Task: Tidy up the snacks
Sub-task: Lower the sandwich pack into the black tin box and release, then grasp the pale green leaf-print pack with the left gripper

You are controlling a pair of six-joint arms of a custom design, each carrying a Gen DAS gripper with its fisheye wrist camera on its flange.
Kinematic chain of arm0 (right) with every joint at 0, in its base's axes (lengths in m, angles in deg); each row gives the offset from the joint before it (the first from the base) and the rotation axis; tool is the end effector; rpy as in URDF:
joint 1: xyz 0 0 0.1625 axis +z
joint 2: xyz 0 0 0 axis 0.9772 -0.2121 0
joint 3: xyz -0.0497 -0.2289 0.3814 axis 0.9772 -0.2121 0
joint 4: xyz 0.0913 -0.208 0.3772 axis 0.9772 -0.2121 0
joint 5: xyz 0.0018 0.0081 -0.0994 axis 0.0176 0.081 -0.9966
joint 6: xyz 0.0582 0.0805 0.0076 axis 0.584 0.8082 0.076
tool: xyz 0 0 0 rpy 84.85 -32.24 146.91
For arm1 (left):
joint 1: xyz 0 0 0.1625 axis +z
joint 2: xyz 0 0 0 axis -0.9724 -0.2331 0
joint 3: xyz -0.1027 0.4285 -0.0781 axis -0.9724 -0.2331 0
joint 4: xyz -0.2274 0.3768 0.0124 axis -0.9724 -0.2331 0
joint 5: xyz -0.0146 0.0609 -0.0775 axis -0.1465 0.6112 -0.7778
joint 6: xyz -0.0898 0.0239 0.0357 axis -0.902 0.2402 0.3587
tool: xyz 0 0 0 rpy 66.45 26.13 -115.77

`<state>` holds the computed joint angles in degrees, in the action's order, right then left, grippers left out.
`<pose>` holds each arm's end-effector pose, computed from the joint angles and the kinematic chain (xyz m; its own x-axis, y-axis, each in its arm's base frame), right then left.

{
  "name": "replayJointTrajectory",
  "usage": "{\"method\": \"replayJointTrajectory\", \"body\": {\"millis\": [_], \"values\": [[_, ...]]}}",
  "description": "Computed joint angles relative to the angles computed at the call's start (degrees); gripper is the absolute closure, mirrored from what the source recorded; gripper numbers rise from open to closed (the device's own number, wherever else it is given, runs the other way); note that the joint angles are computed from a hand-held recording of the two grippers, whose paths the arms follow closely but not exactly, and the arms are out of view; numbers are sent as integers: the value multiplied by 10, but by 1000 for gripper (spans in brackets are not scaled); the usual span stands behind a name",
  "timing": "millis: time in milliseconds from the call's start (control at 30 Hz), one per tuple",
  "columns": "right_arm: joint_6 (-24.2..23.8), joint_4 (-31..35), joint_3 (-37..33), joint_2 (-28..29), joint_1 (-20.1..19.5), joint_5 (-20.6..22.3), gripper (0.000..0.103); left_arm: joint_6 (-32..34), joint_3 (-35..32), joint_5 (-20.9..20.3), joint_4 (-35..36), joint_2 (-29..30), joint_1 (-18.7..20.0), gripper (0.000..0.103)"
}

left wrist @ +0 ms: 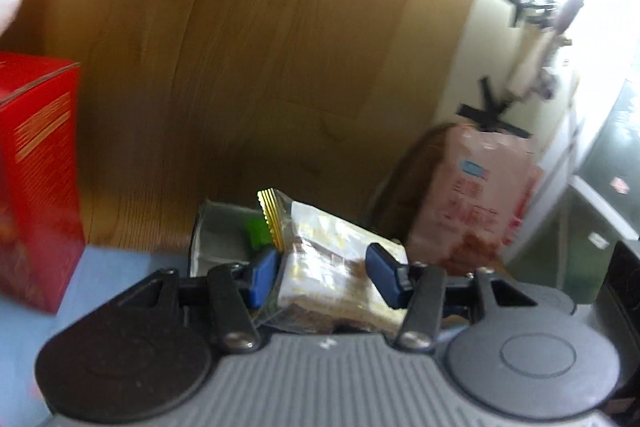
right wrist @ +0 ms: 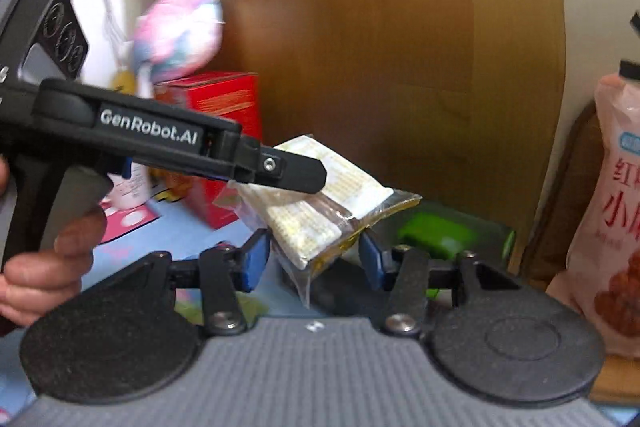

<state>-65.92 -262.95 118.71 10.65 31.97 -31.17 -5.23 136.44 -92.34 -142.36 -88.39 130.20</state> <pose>0.3208 -0.5387 0.0982 -0.6301 -0.6340 0.4483 -0.7719 0.4484 -0.4507 -0.1518 -0.5216 0.3042 -0.8962 0.2055 -0.3931 0.4344 0.5863 -0.6838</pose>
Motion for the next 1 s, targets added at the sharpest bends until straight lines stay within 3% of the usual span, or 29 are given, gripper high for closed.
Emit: {"method": "replayJointTrajectory", "body": {"millis": [100,200,233,300,433,567,700,800,900,933,1000], "values": [[0,30,-36,20,-11,-11,51,1,-33,6,-3,42,24,54],[-16,24,-66,57,-10,-51,49,-2,-51,31,-2,72,36,53],[-22,5,-76,73,-6,-72,44,-5,-52,28,8,72,40,53],[-23,-19,-81,83,-1,-92,42,2,-42,7,11,55,46,51],[-4,-85,-29,53,-5,-42,42,22,26,17,-28,-22,38,44],[78,9,37,-12,-26,66,45,-21,86,59,0,-97,42,44],[143,90,25,18,-17,34,67,-93,117,52,35,-121,67,47],[195,111,6,52,-10,14,71,-117,125,38,47,-111,79,61],[236,101,10,60,-10,21,71,-106,151,46,2,-103,72,67],[240,105,16,54,-9,23,74,-114,155,27,14,-111,71,75],[242,102,38,39,-6,24,76,-125,165,-2,21,-122,70,81]]}}
